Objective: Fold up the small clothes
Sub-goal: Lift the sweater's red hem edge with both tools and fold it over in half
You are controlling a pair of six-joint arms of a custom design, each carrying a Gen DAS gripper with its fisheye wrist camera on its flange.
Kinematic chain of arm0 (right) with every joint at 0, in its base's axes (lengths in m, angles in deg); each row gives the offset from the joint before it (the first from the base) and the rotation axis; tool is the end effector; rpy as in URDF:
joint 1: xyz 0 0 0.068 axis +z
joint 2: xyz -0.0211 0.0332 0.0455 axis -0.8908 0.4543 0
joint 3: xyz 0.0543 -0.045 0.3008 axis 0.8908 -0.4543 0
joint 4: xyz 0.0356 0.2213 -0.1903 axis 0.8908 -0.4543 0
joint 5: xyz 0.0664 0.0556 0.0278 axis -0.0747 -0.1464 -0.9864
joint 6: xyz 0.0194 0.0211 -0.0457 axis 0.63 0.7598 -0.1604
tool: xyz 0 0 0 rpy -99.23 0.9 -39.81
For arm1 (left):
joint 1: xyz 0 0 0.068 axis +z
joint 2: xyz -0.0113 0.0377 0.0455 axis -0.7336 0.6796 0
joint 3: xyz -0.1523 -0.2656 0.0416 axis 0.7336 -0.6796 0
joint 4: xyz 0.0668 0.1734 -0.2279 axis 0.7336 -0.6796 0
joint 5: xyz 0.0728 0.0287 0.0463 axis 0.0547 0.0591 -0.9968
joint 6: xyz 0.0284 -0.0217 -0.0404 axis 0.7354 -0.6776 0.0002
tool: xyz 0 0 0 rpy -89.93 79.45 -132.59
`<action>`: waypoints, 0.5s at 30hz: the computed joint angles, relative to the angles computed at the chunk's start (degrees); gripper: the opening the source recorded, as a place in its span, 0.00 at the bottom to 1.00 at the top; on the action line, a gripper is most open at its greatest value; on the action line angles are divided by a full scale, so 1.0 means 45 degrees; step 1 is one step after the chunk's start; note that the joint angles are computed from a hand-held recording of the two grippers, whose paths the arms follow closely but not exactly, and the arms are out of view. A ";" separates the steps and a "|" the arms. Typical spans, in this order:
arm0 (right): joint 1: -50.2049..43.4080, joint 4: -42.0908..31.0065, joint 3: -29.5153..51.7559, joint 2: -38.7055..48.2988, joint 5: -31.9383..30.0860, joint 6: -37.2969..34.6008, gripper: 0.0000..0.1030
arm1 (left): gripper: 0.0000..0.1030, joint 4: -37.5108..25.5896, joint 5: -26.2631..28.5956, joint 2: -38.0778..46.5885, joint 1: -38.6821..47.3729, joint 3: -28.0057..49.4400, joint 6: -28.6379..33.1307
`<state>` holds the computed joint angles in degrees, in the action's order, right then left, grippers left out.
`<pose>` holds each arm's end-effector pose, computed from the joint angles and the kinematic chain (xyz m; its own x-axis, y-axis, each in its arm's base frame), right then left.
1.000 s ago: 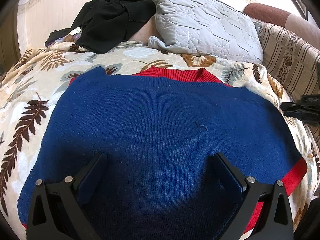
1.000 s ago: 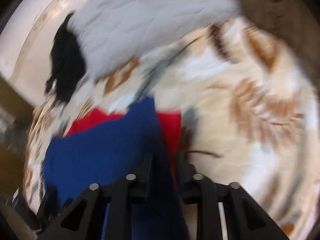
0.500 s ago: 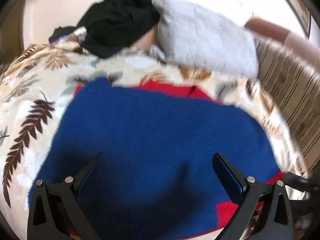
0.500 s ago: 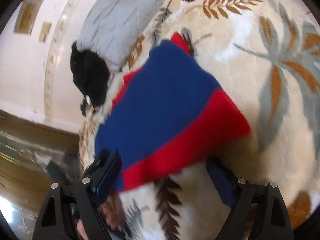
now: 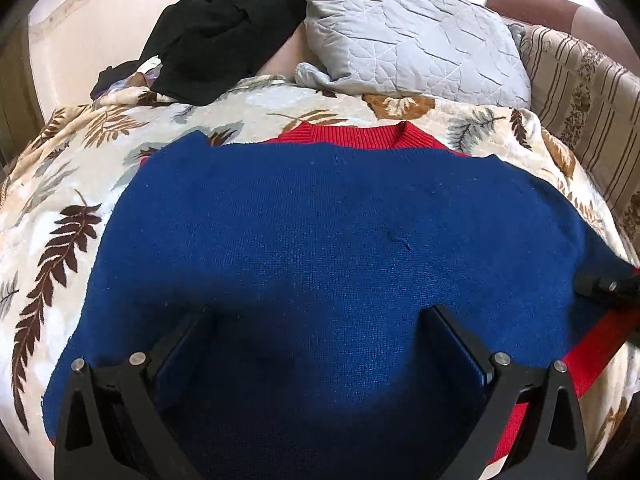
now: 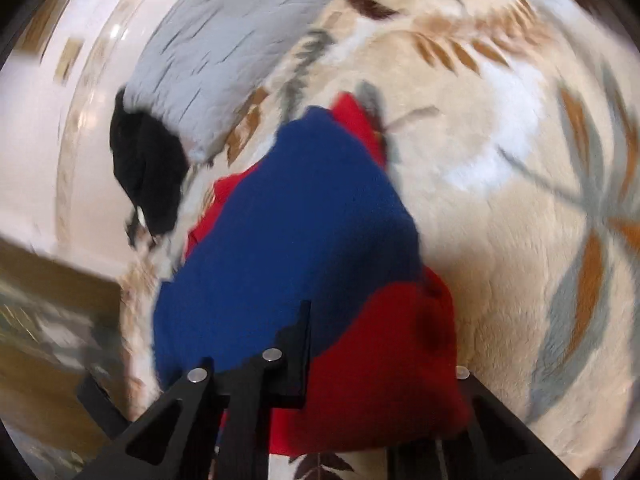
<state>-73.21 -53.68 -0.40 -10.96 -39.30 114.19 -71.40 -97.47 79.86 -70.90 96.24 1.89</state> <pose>0.2553 -0.0298 0.1739 -0.7461 0.5487 -0.3771 0.2577 0.7603 0.5963 0.2838 -0.1194 0.1603 -0.7603 0.0854 -0.6439 0.1506 0.9875 -0.0469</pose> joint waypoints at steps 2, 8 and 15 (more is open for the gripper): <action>0.0943 -0.0750 0.0481 -0.1174 0.1125 -0.0286 0.13 | 1.00 -0.0232 0.0888 -0.0747 0.0464 -0.0203 -0.0086; 0.7190 -0.1144 0.2416 -0.2327 0.6691 -0.1212 0.10 | 1.00 -0.0816 0.3567 -0.5081 0.4228 -0.1639 -0.0526; 1.1351 0.0519 0.3806 0.4001 0.6574 -0.2755 0.14 | 1.00 -0.1625 0.6475 -0.4807 0.9071 -0.1689 0.0327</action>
